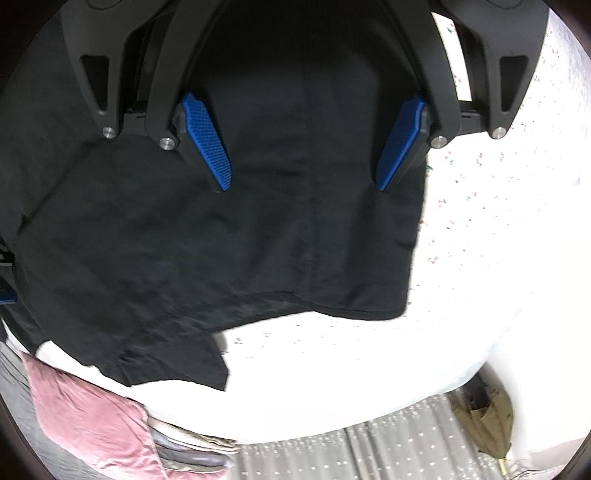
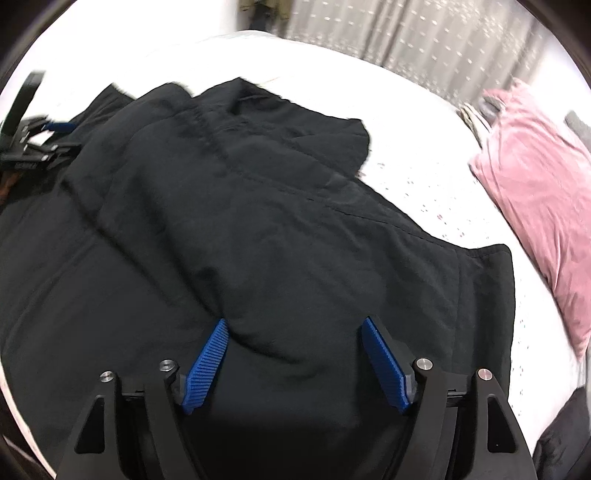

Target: Fold large clothes

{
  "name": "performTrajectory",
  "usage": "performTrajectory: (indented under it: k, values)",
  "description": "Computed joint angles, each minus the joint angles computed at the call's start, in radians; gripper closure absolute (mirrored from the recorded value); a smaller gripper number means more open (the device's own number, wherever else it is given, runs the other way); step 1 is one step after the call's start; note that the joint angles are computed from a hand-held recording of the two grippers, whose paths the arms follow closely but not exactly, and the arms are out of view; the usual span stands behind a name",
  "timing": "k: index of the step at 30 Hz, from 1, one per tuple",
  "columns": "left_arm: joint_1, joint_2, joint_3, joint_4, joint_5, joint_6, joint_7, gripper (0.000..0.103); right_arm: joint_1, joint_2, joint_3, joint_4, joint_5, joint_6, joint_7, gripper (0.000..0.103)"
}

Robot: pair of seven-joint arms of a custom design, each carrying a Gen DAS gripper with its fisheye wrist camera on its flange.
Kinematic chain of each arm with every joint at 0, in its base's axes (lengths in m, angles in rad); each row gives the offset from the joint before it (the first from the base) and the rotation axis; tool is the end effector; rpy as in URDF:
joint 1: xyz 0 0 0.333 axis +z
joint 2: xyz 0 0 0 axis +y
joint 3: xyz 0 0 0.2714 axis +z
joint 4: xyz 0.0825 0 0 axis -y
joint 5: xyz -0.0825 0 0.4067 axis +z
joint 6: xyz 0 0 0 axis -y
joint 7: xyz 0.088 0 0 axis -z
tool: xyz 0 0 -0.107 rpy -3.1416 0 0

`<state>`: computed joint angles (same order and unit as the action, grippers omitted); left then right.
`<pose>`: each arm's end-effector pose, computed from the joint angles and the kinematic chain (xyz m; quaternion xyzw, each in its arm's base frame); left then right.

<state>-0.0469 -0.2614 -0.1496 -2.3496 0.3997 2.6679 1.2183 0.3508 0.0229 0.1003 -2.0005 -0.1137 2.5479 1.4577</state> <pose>0.5225 -0.1173 0.4417 -0.6170 0.7204 -0.1642 0.2707 0.5577 0.2715 0.4502 -0.8625 0.4327 -0.1838 0.1871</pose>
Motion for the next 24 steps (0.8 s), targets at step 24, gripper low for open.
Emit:
performTrajectory:
  k: [24]
  values:
    - [0.085,0.055,0.031,0.04,0.033,0.037,-0.385,0.023,-0.09,0.095,-0.094,0.081,-0.116,0.057,0.664,0.032]
